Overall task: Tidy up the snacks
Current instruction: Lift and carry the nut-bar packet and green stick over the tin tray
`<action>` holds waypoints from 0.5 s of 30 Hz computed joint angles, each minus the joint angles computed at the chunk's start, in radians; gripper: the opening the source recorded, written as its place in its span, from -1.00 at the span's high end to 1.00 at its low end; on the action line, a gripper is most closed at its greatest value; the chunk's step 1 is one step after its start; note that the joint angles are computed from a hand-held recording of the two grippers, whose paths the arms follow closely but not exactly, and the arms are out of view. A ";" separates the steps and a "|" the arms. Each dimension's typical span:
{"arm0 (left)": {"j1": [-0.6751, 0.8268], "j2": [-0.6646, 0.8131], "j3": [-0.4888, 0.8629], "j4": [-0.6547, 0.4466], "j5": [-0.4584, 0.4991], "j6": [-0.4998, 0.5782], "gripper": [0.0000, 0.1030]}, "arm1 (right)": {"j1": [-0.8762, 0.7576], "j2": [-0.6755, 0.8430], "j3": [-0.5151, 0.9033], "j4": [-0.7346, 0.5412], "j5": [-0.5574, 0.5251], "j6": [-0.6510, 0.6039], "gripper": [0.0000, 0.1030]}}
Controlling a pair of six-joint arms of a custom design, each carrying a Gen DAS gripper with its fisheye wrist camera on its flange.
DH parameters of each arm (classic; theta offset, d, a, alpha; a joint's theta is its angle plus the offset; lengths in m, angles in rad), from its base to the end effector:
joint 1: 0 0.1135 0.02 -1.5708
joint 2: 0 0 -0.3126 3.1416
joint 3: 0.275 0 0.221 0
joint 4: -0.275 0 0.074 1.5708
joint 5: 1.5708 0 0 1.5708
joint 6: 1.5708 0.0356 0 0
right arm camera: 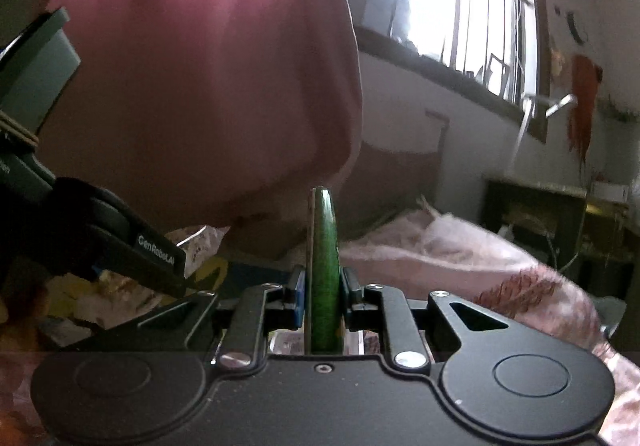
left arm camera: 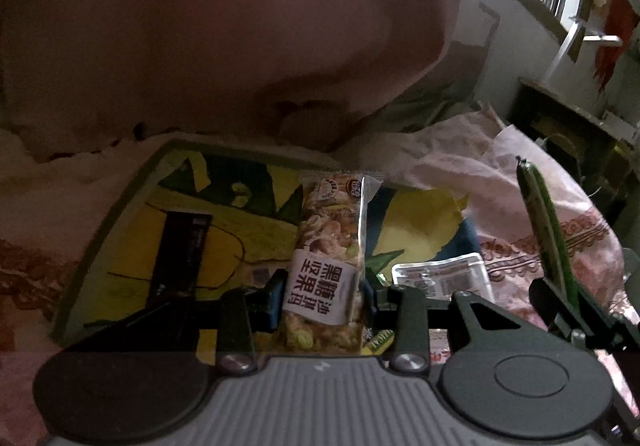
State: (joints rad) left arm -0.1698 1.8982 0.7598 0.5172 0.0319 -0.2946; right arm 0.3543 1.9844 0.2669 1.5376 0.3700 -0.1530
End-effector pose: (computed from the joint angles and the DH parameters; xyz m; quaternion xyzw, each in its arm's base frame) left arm 0.3480 -0.0608 0.1777 -0.0482 0.8880 -0.1190 0.4416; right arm 0.2665 0.0848 0.1614 -0.0753 0.7601 -0.0772 0.6408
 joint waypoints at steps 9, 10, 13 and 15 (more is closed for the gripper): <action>-0.023 0.093 0.068 -0.004 -0.033 0.009 0.20 | -0.048 0.098 0.104 -0.134 -0.050 0.075 0.63; -0.023 0.096 0.070 -0.005 -0.033 0.009 0.20 | -0.050 0.105 0.110 -0.142 -0.054 0.079 0.63; -0.025 0.105 0.075 -0.007 -0.034 0.021 0.21 | -0.064 0.115 0.146 -0.195 -0.081 0.087 0.63; -0.025 0.111 0.079 -0.009 -0.035 0.029 0.21 | -0.069 0.115 0.163 -0.234 -0.100 0.090 0.63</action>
